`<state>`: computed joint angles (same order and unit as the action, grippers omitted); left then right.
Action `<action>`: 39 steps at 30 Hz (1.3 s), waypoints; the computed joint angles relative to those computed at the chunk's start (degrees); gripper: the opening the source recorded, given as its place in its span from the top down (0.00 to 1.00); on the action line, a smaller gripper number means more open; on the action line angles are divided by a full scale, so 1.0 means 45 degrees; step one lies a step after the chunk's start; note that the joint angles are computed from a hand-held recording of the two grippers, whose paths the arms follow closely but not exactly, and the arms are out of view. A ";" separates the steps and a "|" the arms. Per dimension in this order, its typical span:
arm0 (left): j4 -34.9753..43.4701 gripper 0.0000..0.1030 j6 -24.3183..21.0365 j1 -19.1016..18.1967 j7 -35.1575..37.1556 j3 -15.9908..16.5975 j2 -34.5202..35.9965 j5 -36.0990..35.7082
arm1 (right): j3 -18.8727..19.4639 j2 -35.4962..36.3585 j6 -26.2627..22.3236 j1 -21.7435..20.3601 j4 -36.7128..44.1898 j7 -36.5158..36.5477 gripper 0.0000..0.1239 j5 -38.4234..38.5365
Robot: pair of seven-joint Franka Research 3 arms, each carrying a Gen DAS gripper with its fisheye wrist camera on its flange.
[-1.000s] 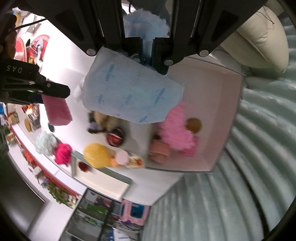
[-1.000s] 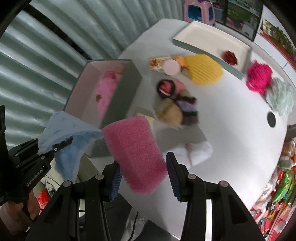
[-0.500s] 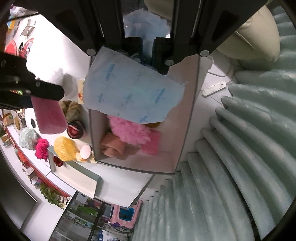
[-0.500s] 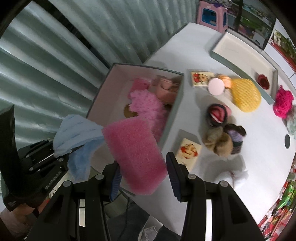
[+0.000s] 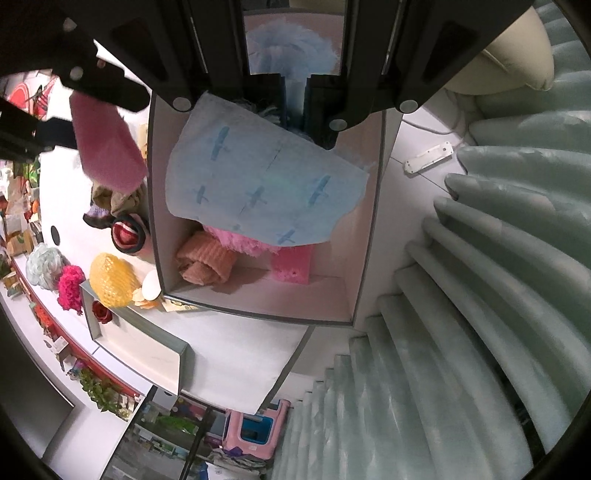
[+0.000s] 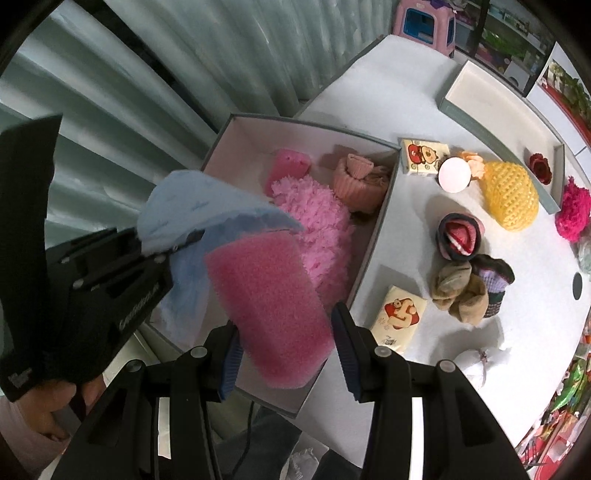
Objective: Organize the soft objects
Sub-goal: 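Carry the blue cloth and pink foam block over the white box, then lower and open both tools to drop the cloth and foam block into the box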
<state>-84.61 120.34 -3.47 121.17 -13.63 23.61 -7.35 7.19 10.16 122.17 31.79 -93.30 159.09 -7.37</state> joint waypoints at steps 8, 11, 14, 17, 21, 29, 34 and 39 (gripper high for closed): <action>0.0511 0.94 -0.0310 -0.0115 0.0008 -0.0026 0.0436 0.0219 | -0.0032 0.0136 -0.0139 0.0012 0.0110 0.0198 0.60 0.0111; 0.0615 0.94 -0.0356 -0.0133 0.0035 -0.0037 0.0528 0.0270 | -0.0031 0.0200 -0.0165 0.0029 0.0164 0.0258 0.60 0.0160; 0.0756 0.94 -0.0413 -0.0171 0.0005 -0.0019 0.0653 0.0382 | -0.0037 0.0283 -0.0197 0.0055 0.0257 0.0299 0.60 0.0206; 0.0904 0.94 -0.0453 -0.0186 0.0014 -0.0015 0.0778 0.0467 | -0.0055 0.0360 -0.0195 0.0073 0.0323 0.0309 0.60 0.0243; 0.1186 0.94 -0.0565 -0.0195 0.0034 -0.0029 0.0974 0.0522 | -0.0077 0.0394 -0.0158 0.0069 0.0324 0.0263 0.60 0.0317; 0.1557 0.94 -0.0679 -0.0228 0.0117 -0.0051 0.1235 0.0608 | -0.0121 0.0610 -0.0235 0.0110 0.0569 0.0197 0.60 0.0393; 0.1732 0.94 -0.0735 -0.0245 0.0194 -0.0068 0.1368 0.0649 | -0.0141 0.0561 0.0001 0.0093 0.0395 0.0292 0.60 0.0542; 0.1856 0.94 -0.0821 -0.0270 0.0177 -0.0061 0.1485 0.0696 | -0.0117 0.0694 -0.0139 0.0085 0.0529 0.0175 0.60 0.0703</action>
